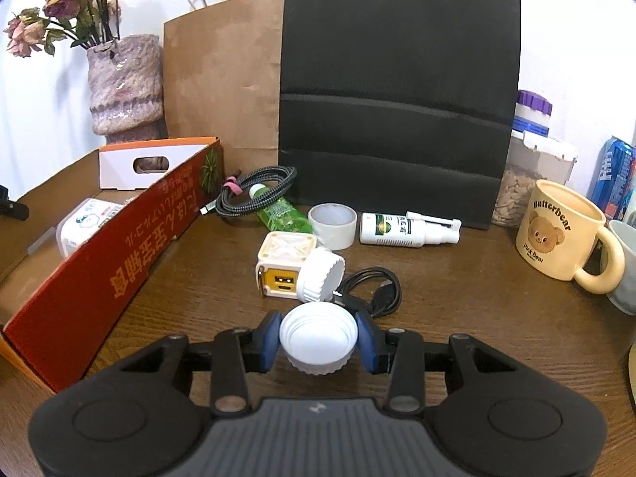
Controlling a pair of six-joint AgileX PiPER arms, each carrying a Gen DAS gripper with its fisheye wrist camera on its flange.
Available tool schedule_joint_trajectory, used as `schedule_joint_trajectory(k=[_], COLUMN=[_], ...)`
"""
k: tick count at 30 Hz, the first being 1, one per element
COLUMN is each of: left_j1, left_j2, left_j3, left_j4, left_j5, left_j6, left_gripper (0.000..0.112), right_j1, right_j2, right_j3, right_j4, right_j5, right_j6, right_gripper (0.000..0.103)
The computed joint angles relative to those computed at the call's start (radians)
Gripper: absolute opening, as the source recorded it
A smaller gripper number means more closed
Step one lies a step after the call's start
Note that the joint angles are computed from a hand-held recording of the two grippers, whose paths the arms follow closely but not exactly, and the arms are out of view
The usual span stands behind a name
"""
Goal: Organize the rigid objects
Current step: 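Carry the white cap into the orange box and open the right gripper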
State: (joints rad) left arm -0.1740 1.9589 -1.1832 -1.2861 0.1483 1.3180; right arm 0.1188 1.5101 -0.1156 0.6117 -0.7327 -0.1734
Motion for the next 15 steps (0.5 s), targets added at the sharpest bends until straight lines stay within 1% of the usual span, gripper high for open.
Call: schedule_joint_trajectory(k=[15], left_j1=[-0.002], left_j2=[0.000], left_j3=[0.003], left_j4=[-0.030], left_j5=[-0.002], left_j6=[0.026], left_gripper=[0.015], right_j1=[0.081], right_j2=[-0.046], right_j3=[-0.012], right_j4=[0.127], right_j5=[-0.043], right_j6=[-0.104], right_gripper=[0.039])
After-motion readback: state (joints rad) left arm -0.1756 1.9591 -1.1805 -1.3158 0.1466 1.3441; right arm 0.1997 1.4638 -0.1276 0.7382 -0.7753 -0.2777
